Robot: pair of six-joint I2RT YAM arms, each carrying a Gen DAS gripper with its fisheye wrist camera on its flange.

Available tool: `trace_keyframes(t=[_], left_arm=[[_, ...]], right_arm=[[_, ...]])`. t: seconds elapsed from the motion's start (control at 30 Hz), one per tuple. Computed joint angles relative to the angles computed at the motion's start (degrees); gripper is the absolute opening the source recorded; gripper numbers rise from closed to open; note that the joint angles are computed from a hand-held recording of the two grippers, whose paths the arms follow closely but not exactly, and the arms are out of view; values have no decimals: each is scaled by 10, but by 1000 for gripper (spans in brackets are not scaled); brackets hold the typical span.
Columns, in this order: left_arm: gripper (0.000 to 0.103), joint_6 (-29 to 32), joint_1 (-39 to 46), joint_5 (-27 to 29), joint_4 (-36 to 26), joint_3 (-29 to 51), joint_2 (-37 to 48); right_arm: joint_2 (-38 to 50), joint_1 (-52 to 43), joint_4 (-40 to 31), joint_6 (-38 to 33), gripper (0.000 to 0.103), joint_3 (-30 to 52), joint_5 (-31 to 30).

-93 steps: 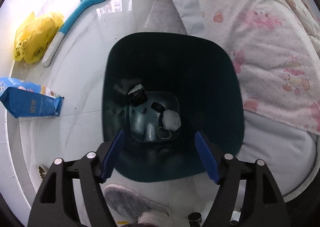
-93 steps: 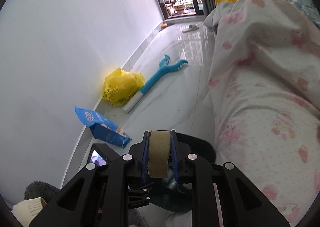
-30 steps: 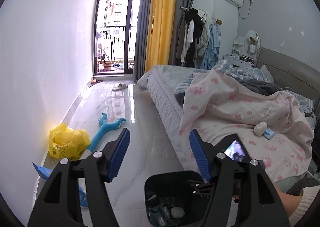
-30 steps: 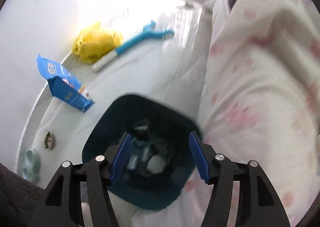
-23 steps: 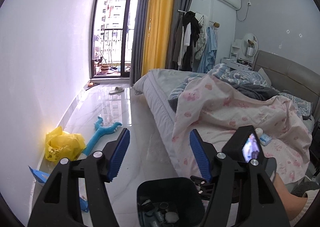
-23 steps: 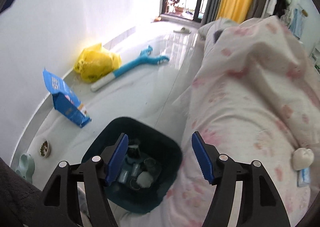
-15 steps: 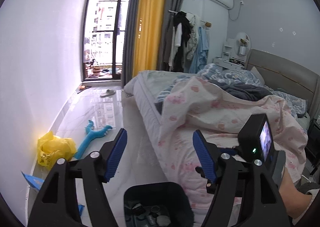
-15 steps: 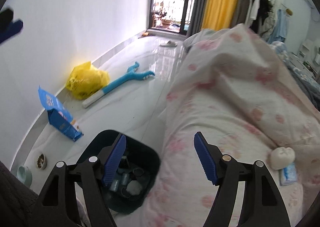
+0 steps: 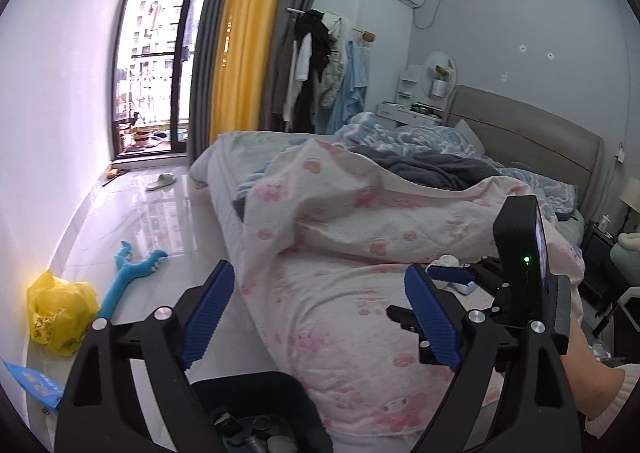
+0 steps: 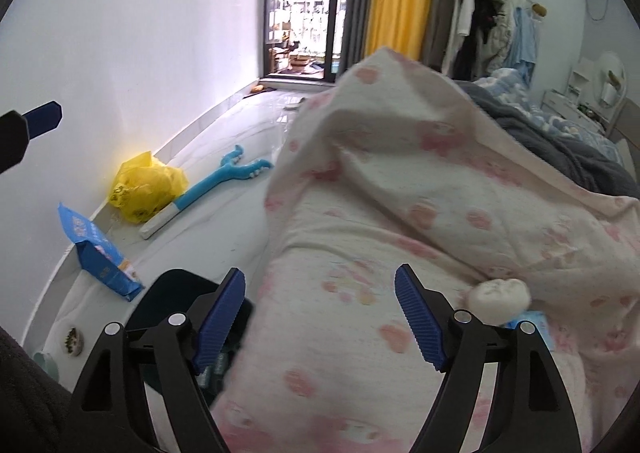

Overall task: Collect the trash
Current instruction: 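Move both grippers back to the bed over the blue packet and white ball, then grasp the blue Pepsi tissue packet with the right gripper while the left grasps the white ball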

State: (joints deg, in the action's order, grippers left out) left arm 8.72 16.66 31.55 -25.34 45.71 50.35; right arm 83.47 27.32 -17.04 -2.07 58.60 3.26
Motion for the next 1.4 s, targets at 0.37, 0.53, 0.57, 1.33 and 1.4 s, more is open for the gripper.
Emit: trace_keyframes(t=[0.37,0.53,0.57,1.33,1.4], left_arm=[[92,-21,-128,-59,61,0,69],[92,-19,-165,-59,87,14,119],[92,-21,-172,-59,93,17,131],[92,-36,-344,-114,192,124,392],[91,-40,-356,-115,198,140,419]], right_arm=[[-3,-154,46,-50,86,-42,-73],[11,-221,66,-61,89,-52,-112],[14,-231,70,-63,89,-53,-116],[141,-328,105,-155,91,-19,-119],[150,-330,100,-156,91,-11,-125]])
